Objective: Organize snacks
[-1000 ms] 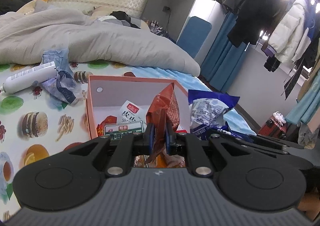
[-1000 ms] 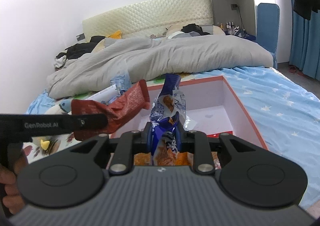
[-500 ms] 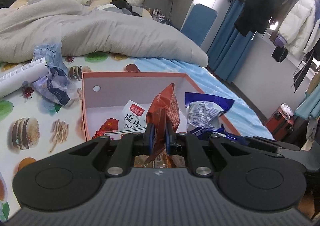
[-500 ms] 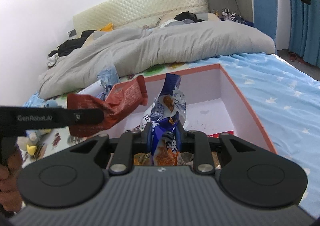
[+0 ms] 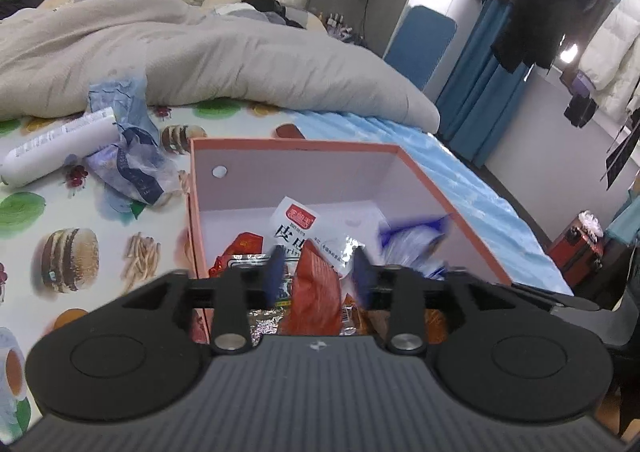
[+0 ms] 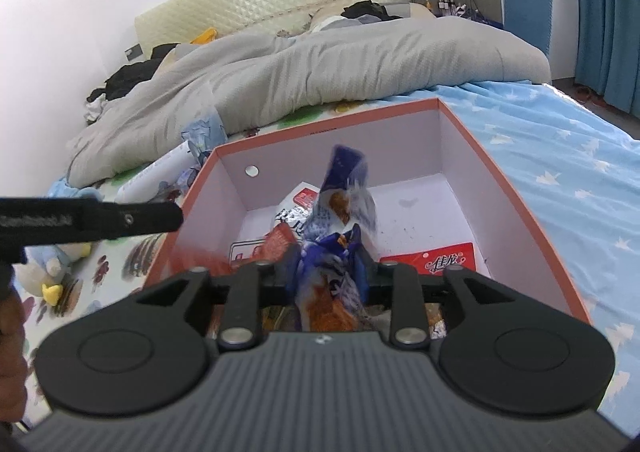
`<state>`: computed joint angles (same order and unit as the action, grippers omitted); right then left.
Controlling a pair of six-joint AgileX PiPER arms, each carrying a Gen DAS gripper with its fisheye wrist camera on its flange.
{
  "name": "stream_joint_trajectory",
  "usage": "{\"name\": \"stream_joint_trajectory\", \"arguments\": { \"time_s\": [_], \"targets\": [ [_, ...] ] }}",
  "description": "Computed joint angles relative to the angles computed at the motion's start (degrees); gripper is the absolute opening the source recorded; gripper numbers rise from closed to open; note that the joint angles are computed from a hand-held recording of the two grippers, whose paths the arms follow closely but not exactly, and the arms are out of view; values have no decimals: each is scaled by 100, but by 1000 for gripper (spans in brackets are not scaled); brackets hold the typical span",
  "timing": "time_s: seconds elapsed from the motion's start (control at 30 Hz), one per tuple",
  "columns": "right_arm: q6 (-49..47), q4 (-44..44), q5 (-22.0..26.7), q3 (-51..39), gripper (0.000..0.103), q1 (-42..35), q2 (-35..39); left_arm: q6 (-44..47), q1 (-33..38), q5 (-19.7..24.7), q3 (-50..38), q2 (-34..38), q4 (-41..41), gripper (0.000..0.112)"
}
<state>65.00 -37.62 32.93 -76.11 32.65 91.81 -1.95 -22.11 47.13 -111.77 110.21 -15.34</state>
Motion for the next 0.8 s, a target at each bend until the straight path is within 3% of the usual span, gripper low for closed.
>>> {"name": "stream_joint_trajectory", "arguments": {
  "time_s": [0.07, 0.33, 0.8],
  "targets": [
    [146, -252, 88, 45, 68, 132, -124, -47, -9, -29, 109, -163, 87, 53],
    [774, -880, 533, 113, 66, 721, -760, -69, -27, 102, 482, -1023, 171, 53],
    [1844, -2340, 2494, -266, 66, 2595, -1313, -170, -70, 692, 1138, -2685, 300, 53]
  ]
}}
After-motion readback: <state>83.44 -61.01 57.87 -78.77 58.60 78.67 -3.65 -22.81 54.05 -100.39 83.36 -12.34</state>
